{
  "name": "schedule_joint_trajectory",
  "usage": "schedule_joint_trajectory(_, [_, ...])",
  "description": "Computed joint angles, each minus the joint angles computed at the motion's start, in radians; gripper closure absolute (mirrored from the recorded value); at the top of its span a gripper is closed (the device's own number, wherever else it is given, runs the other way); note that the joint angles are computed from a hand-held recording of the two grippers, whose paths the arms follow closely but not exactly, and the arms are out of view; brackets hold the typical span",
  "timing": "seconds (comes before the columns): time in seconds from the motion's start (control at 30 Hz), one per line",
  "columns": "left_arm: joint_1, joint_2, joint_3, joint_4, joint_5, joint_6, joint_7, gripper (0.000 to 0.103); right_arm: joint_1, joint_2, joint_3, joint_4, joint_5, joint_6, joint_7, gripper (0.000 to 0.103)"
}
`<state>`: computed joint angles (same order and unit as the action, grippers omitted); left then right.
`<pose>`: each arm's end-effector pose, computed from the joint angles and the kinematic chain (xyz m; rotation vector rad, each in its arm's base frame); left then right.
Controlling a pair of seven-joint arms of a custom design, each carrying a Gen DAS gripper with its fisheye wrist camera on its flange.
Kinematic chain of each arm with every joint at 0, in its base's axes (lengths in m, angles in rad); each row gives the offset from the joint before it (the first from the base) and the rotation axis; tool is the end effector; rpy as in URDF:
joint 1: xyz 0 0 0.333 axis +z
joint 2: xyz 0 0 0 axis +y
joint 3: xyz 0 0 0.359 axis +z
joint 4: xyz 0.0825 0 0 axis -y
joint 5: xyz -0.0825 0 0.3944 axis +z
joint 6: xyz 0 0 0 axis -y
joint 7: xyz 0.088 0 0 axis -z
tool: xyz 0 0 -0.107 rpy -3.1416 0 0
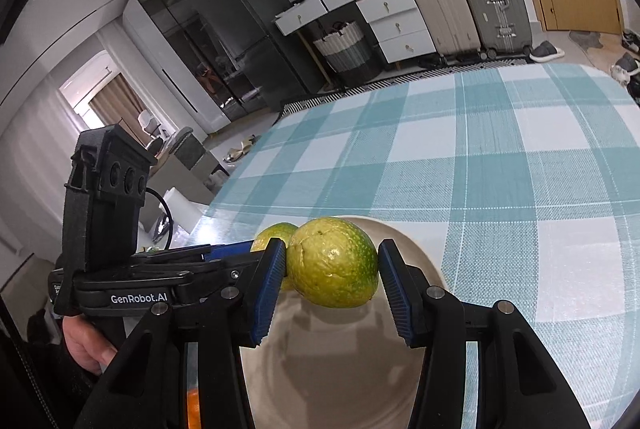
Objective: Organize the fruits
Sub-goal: 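Carry both citrus onto the cream plate and open both grippers, then withdraw both grippers from the plate back toward the loose fruit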
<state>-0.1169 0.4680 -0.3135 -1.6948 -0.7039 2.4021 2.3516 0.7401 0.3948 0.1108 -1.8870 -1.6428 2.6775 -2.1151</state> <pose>0.6649 -0.2752 0.3971 1.1943 -2.5126 0.9791 0.4221 0.5183 0.3507 -1.2661 1.8074 -0.3509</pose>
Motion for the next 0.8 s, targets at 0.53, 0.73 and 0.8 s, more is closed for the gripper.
schedule_joint_trajectory(0.53, [0.016,0.001,-0.015,0.003,-0.029,0.018,0.009,0.049,-0.003,0.018,-0.012,0.017,-0.014,0.006,0.04,0.043])
schedule_joint_trajectory(0.73, [0.034,-0.073,-0.006,-0.074,-0.085,0.044,0.048,0.041,0.025,-0.036,0.006,-0.026,0.029,-0.091,0.014,0.033])
schedule_joint_trajectory(0.8, [0.037,-0.104,0.002,-0.107,-0.099,0.054,0.062,0.038,0.037,-0.053,0.015,-0.043,0.043,-0.129,0.009,0.029])
